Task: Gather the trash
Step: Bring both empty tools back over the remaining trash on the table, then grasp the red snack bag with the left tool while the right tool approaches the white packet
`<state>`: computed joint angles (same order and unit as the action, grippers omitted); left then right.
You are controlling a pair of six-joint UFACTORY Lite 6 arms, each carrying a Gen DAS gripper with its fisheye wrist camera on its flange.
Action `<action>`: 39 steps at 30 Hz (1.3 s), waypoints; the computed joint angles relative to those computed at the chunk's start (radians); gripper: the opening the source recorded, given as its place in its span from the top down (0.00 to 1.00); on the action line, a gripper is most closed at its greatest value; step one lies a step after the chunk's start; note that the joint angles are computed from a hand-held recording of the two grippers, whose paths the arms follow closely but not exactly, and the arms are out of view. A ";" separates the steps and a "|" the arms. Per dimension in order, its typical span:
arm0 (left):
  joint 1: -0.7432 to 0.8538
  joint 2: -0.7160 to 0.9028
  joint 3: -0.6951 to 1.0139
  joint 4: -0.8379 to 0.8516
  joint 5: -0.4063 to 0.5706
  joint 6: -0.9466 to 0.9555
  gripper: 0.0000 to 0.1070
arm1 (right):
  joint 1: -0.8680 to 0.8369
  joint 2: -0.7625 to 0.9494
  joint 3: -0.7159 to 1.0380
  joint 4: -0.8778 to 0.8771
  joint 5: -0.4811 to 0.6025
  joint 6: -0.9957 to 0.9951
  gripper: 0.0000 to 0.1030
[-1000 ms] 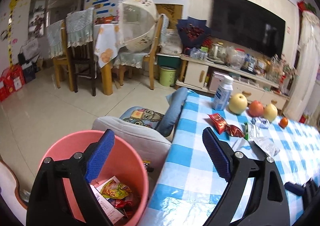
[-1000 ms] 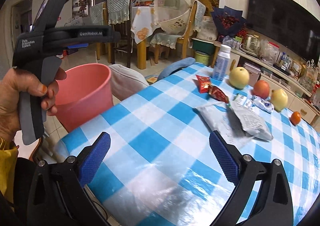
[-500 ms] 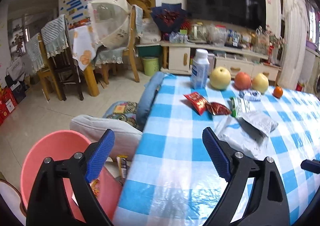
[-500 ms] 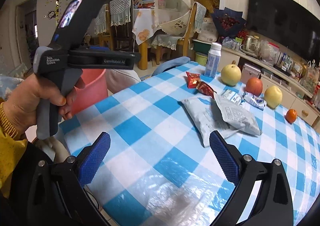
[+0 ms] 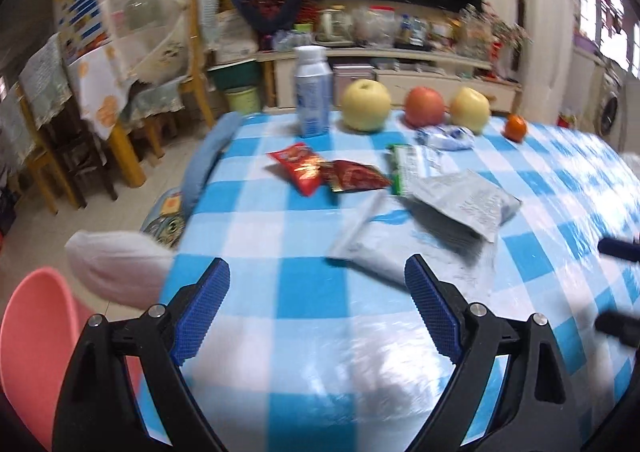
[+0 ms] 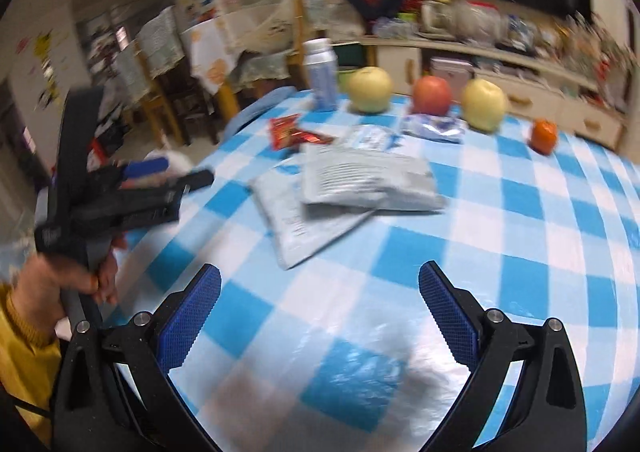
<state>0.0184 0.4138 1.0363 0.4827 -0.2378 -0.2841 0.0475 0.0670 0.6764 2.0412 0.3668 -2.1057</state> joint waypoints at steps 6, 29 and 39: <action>-0.068 0.094 0.112 0.256 0.002 -0.295 0.16 | -0.149 0.081 0.086 -0.221 0.058 0.254 0.05; -0.269 0.367 0.420 0.867 -0.271 -1.027 0.20 | -0.365 0.199 0.227 -0.340 -0.030 0.422 0.05; -0.293 0.268 0.295 0.740 -0.302 -0.865 0.20 | -0.477 0.280 0.315 -0.471 0.052 0.600 0.05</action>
